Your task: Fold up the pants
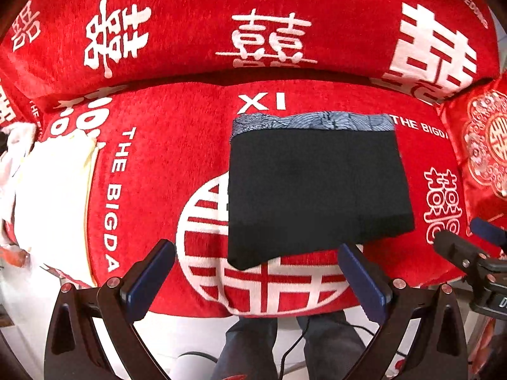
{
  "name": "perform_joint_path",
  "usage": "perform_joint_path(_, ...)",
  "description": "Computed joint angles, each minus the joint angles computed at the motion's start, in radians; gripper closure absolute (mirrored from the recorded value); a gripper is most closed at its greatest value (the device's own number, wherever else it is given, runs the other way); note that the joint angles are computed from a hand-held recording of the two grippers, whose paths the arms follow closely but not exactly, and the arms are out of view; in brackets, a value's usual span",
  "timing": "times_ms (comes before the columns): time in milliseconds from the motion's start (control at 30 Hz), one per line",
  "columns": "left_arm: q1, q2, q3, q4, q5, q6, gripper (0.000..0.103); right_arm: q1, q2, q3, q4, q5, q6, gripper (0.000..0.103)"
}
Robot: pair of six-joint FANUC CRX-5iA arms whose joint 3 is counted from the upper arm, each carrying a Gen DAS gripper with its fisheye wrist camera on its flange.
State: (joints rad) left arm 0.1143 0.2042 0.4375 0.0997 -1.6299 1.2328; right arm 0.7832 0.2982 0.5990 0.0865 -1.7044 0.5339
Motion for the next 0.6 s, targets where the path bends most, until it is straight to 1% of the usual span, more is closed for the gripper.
perform_joint_path(200, 0.017, -0.041, -0.011, 0.01, 0.009, -0.033, 0.0, 0.033, 0.009, 0.03, 0.019, -0.051, -0.076, 0.0)
perform_joint_path(333, 0.034, -0.04, 0.011, 0.019, -0.026, -0.036, 0.0, 0.049, 0.013, 0.05, 0.024, -0.085, -0.107, 0.0)
perform_joint_path(433, 0.034, -0.049, 0.019, -0.001, -0.034, -0.041, 0.0, 0.062, 0.021, 0.074, 0.039, -0.104, -0.099, 0.0)
perform_joint_path(600, 0.036, -0.065, 0.027, -0.019, -0.037, -0.027, 0.0, 0.069, 0.056, 0.143, 0.055, -0.133, -0.032, 0.0)
